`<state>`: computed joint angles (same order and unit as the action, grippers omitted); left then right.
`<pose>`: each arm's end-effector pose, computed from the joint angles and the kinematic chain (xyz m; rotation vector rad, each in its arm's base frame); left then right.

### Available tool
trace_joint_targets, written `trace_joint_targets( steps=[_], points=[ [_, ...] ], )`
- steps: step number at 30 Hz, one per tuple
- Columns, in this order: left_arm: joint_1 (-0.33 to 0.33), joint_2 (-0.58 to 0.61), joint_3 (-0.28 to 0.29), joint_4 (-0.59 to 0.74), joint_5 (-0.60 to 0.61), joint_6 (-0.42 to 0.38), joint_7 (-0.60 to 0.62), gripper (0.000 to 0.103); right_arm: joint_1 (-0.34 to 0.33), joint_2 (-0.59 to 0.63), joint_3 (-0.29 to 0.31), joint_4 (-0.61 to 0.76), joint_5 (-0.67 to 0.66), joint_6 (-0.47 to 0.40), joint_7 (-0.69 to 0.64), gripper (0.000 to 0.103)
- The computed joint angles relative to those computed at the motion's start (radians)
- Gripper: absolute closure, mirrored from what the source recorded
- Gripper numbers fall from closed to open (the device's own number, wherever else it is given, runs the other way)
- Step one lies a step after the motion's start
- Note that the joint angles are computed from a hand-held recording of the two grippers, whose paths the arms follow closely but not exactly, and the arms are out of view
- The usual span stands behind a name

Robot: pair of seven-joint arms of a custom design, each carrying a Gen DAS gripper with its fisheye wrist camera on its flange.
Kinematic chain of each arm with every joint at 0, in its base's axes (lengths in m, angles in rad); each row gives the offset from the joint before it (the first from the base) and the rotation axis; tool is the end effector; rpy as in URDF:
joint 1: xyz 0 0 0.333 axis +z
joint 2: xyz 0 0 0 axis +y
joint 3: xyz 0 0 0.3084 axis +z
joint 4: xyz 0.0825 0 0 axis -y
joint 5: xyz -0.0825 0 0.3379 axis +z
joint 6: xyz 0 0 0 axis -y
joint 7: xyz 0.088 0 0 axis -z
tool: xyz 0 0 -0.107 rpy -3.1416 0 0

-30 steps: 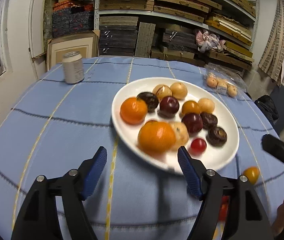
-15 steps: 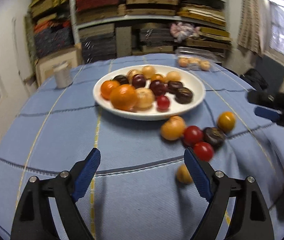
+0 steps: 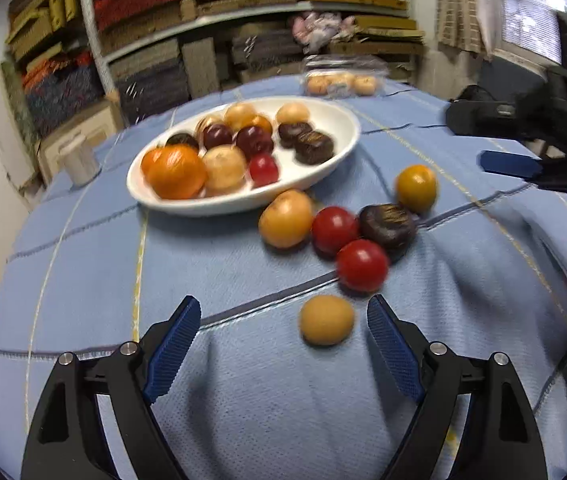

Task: Organize fruits
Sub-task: 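Move the left tool to the pale tan round fruit and grasp it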

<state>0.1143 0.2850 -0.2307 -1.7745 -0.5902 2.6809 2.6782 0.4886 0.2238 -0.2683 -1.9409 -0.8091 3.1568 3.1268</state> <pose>0.6325 -0.0410 0.4826 -1.0379 2.3617 -0.8461 0.5642 0.2061 0.4874 -1.1250 1.8589 -0.3967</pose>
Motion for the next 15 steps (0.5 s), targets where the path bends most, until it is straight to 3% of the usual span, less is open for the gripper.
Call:
trace_joint_targets(
  steps=[4, 7, 15],
  points=[
    [-0.017, 0.041, 0.041, 0.056, 0.073, -0.004, -0.152, 0.017, -0.001, 0.0, 0.001, -0.002, 0.008, 0.003, 0.0, 0.011],
    [0.001, 0.047, 0.036, 0.065, 0.086, 0.011, -0.204, 0.017, 0.004, 0.002, -0.004, -0.003, 0.012, 0.009, 0.002, 0.011],
    [0.045, 0.009, -0.017, 0.018, 0.023, -0.008, -0.066, 0.017, 0.008, 0.006, -0.005, -0.006, 0.05, 0.016, -0.042, 0.011]
  ],
)
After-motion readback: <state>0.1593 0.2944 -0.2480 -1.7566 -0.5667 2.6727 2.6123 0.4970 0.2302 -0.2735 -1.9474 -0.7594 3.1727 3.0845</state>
